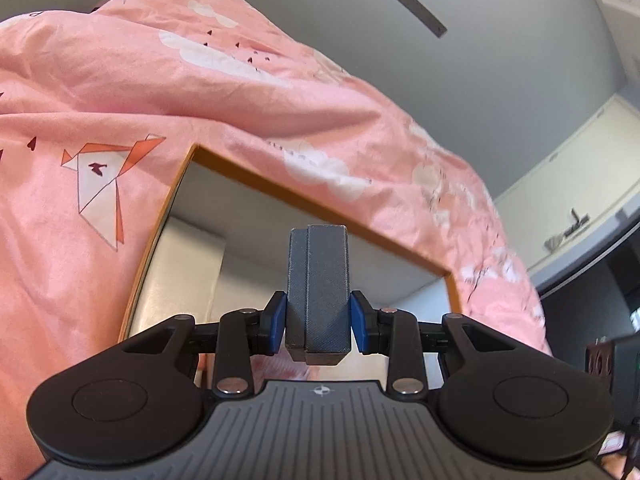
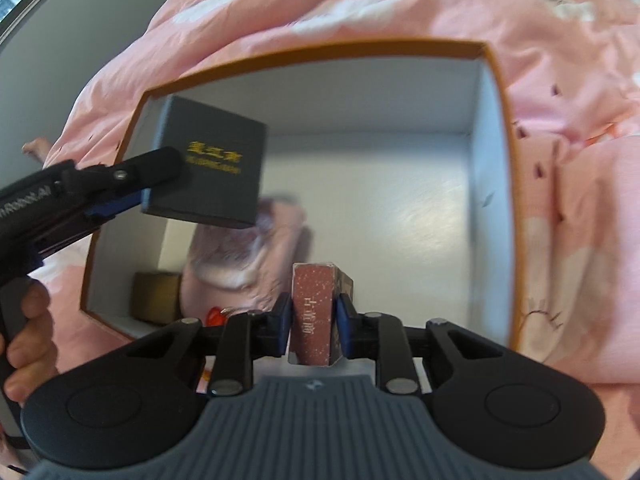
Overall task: Organize objects
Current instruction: 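Lower the photo card box into the shoebox with the right gripper while the left holds the dark box, then lower the dark box into the shoebox and open the left gripper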
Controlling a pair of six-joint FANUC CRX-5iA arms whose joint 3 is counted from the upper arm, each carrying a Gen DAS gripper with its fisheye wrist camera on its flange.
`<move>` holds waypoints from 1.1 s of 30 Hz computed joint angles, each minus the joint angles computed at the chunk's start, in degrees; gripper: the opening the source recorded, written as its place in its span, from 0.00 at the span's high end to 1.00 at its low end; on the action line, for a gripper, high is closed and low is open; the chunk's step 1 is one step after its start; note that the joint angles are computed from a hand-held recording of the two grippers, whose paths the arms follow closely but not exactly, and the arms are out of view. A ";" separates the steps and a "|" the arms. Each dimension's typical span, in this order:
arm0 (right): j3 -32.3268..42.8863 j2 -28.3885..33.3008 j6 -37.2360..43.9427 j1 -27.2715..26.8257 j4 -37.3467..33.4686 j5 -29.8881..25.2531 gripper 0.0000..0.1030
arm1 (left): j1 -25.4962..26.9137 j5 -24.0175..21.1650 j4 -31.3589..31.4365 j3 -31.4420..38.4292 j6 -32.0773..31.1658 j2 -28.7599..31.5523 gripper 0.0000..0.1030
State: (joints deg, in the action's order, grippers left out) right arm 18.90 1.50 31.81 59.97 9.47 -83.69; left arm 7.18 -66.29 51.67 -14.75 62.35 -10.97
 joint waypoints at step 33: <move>-1.32 2.03 -1.62 -6.09 6.88 12.90 0.76 | -3.78 -3.26 -13.42 12.54 10.55 9.88 0.46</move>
